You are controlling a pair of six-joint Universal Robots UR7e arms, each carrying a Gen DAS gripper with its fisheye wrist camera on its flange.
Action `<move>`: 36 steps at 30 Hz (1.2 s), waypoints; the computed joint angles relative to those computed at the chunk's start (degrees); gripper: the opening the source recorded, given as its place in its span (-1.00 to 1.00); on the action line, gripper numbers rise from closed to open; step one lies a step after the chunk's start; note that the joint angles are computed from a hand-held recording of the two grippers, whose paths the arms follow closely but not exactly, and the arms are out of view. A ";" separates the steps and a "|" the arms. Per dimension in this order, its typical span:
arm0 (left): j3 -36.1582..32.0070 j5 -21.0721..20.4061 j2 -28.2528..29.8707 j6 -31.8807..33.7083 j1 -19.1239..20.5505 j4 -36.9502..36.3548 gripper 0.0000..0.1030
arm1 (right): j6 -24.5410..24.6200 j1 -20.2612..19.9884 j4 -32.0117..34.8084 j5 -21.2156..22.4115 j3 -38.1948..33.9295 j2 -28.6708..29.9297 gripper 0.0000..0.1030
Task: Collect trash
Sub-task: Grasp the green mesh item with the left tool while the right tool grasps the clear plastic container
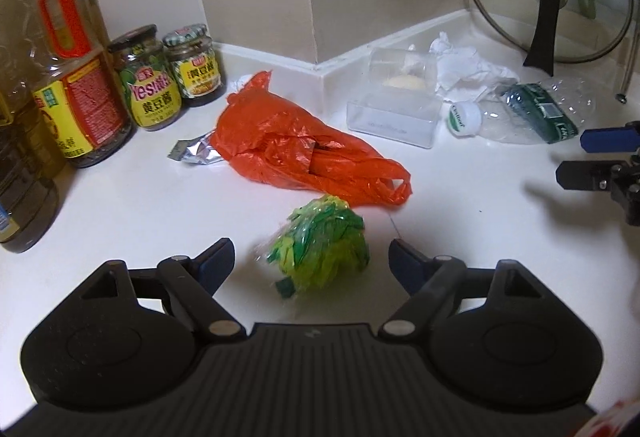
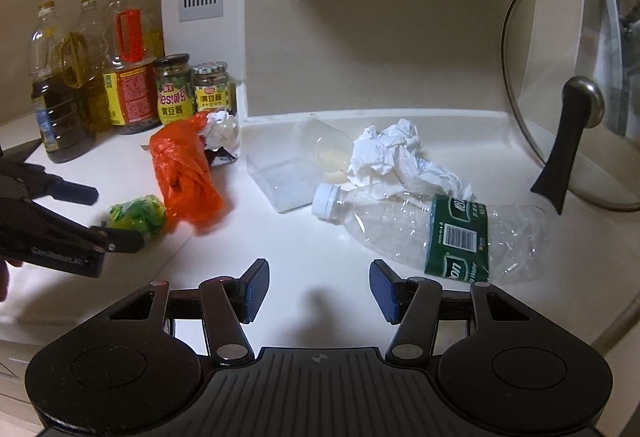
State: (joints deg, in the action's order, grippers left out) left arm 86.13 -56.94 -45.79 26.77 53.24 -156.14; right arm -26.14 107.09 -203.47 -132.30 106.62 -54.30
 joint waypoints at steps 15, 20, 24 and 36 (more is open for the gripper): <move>-1.59 0.75 -0.33 -3.44 0.20 4.17 -0.24 | -5.01 -3.14 9.33 8.40 -11.69 3.32 0.36; -0.14 1.39 -2.28 -5.70 -0.11 2.80 -0.24 | -6.38 -4.52 14.02 10.06 -17.35 5.98 0.55; 0.64 1.86 -3.31 -6.77 -0.31 2.11 -0.24 | -6.54 -5.20 20.63 8.31 -22.55 8.45 0.55; 2.58 3.19 -4.82 -9.40 -0.58 2.11 -0.24 | -4.58 -5.15 28.14 10.07 -25.46 9.73 0.47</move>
State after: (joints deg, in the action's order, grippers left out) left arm 88.71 -53.75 -50.62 17.37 52.66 -154.03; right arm -30.71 101.94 -175.33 -122.23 81.15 -44.56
